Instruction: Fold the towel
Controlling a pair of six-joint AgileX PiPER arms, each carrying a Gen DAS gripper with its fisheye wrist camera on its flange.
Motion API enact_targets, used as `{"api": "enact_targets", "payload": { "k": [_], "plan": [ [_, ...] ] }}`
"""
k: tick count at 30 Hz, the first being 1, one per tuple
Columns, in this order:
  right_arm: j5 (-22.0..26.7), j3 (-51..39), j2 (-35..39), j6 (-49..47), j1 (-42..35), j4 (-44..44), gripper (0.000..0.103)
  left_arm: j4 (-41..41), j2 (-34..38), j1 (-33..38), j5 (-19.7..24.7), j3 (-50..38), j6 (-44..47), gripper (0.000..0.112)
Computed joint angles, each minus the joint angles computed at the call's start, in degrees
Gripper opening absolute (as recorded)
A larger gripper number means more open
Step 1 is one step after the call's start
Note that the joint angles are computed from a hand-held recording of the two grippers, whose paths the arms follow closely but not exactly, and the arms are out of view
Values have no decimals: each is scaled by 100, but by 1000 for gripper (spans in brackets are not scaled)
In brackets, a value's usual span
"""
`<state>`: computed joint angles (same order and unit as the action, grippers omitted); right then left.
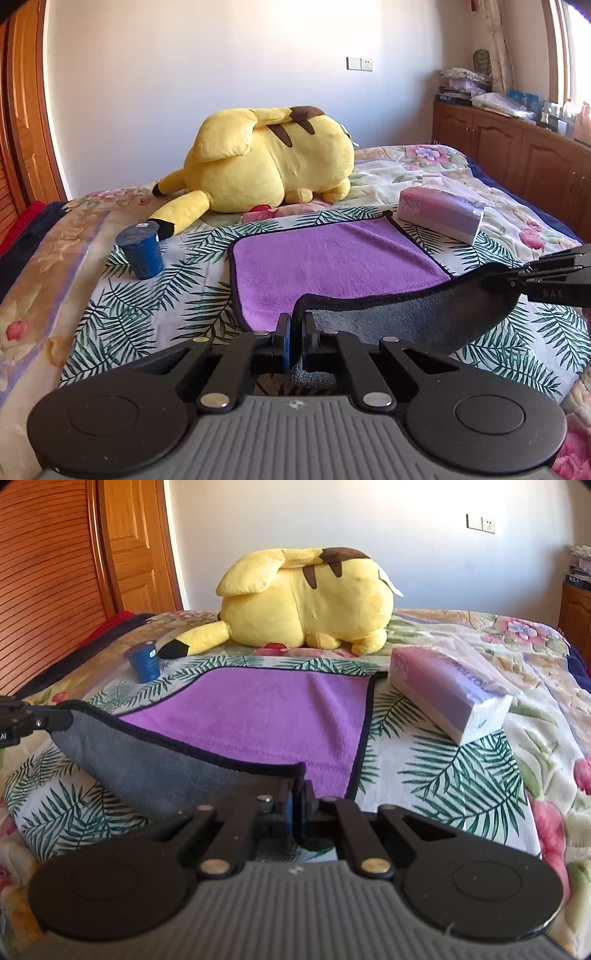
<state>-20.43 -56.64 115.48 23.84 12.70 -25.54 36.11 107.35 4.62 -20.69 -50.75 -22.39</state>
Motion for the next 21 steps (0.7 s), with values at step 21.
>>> {"api": "enact_targets", "payload": {
  "k": [21],
  "plan": [
    [124,-652,228,-199,-19,-200,4,918,309,71,99,-843,-812,0]
  ]
}}
